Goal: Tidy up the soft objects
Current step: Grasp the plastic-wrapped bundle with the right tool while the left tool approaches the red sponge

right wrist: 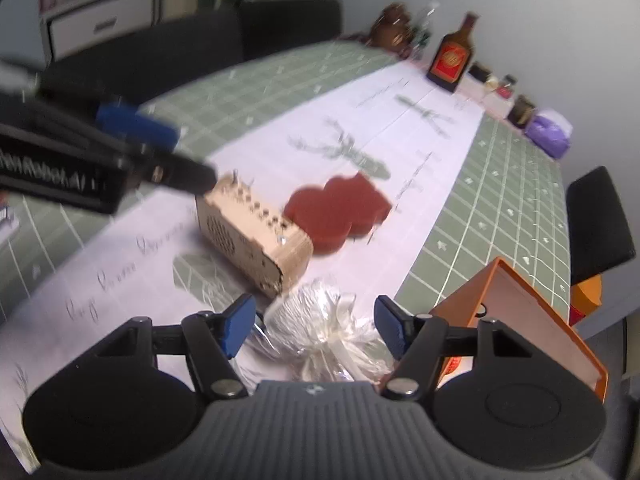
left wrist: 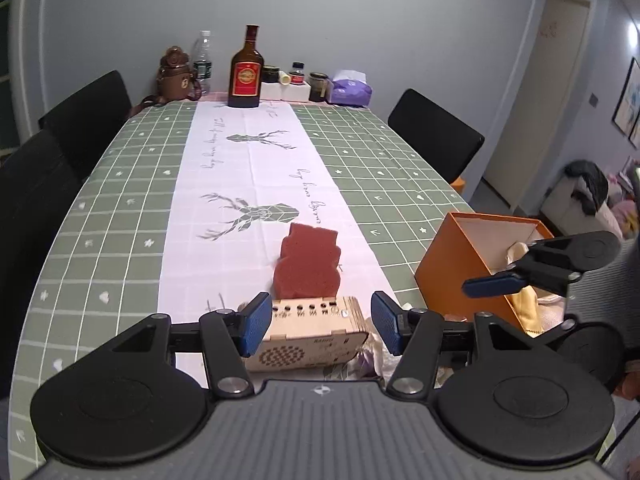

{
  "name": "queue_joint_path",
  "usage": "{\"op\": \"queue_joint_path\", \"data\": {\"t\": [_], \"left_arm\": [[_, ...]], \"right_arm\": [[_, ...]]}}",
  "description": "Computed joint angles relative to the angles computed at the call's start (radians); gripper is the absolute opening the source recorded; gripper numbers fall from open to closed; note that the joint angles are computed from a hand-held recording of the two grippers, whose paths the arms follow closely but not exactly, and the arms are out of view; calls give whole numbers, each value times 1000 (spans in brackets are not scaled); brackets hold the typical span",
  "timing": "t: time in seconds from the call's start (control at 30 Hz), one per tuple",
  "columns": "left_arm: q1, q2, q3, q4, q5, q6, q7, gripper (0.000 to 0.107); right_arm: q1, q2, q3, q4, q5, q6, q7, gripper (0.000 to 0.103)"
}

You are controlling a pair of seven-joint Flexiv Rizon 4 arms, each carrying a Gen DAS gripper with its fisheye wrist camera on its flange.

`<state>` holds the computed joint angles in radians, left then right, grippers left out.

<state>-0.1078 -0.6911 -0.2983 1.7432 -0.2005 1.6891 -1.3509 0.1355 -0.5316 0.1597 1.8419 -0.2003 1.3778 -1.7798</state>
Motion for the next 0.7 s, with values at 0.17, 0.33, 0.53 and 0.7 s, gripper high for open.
{"op": "queue_joint_path", "data": {"t": [0.17,0.33,0.53,0.7], "left_arm": [[-79,-34,90,-96,-3,-93,25,67],[-130,-69,159,-167,-5,-165,30,67],[-162,-100,212,-231,6,-231,22,67],[-158,-116,208,-262,15,-256,30,67]], "right_arm": [[-23,-68,24,-133,-15,-236,-121,65],[-10,-128,15,-229,11,-385,-218,65],[18,-175,-9,-286,14,-441,-273,59],[22,-192,-15,-305,23,-445,-295,50]]}}
